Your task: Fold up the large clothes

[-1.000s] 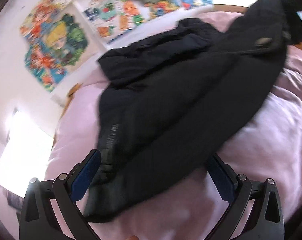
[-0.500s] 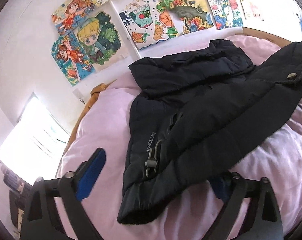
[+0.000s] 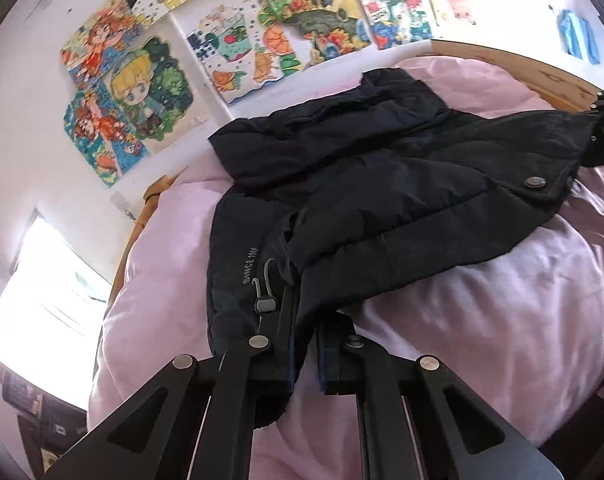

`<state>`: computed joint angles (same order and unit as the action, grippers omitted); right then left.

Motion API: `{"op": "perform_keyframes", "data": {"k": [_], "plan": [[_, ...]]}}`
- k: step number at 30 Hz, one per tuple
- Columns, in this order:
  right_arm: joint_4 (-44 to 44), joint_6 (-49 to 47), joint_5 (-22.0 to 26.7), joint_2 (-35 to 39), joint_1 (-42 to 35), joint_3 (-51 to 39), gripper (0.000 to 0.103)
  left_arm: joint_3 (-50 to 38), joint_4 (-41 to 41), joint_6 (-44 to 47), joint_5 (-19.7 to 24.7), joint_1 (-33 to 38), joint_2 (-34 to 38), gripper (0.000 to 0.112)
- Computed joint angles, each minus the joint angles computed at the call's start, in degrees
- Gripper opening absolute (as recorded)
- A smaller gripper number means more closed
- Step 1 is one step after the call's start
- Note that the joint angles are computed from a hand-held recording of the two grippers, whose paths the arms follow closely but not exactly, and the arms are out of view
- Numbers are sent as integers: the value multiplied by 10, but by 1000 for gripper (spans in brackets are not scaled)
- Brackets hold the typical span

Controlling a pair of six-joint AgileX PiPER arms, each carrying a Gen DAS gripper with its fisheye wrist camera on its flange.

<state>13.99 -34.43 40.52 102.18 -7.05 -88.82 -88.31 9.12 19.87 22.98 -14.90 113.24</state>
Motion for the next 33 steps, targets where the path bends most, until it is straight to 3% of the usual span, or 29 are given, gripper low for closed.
{"op": "perform_keyframes", "data": {"k": [6, 16, 19, 23, 33], "plan": [[-30, 36, 29, -62, -8, 34, 9, 85, -104, 65, 32, 3, -97, 5], [40, 10, 224, -185, -81, 42, 9, 173, -230, 153, 140, 15, -265, 5], [55, 4, 253, -193, -96, 33, 9, 153, -239, 141, 163, 12, -256, 5], [55, 8, 242, -172, -93, 3, 9, 89, -238, 126, 177, 12, -224, 5], [57, 59, 226, -44, -83, -200, 9, -139, -237, 63, 221, 21, -106, 5]]}}
